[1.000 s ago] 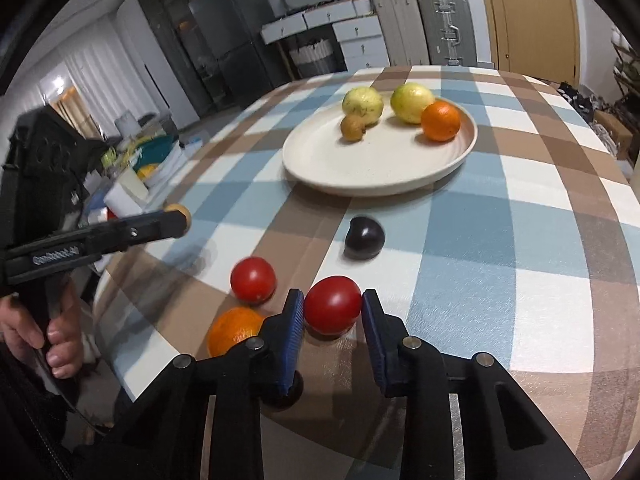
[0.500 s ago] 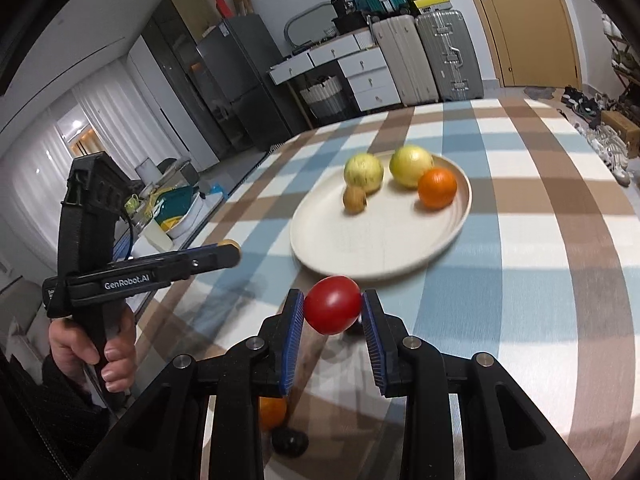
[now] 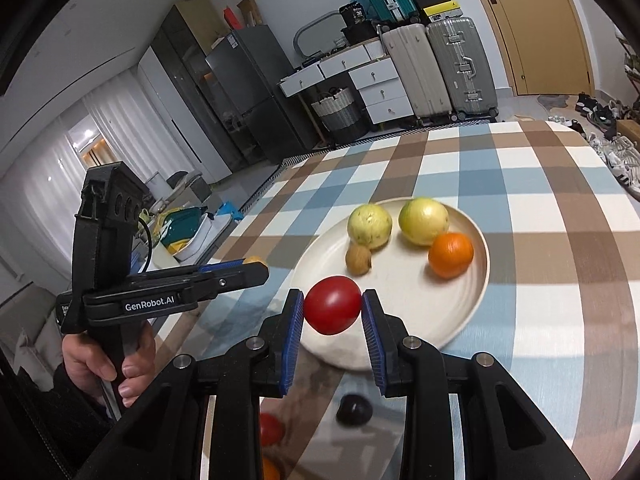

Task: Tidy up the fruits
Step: 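Carry the kiwi and tomato onto the cream plate and open both tools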

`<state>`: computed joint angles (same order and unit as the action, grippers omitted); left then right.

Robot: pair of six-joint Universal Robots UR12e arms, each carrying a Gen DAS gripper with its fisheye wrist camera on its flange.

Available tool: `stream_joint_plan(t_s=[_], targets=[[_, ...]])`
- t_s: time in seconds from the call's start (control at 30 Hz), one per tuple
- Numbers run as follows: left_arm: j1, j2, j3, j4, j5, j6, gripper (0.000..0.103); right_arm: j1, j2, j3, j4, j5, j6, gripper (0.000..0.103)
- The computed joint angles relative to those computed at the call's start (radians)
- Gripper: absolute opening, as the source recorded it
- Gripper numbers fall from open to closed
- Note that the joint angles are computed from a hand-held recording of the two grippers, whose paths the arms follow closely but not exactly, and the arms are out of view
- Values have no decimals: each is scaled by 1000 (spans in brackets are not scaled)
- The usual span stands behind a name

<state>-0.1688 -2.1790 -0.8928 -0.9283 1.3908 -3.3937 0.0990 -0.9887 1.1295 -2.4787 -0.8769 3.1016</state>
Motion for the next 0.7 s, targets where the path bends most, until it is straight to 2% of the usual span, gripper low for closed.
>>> stream_joint_plan(t_s=[0.43,0.7], targets=[[12,-90,145,-80,-1,9,25,7,88,-141,74,-7,-1,30],[16,-138,207,-114,-29,25,25,17,131,-208,118,-52,-23,30]])
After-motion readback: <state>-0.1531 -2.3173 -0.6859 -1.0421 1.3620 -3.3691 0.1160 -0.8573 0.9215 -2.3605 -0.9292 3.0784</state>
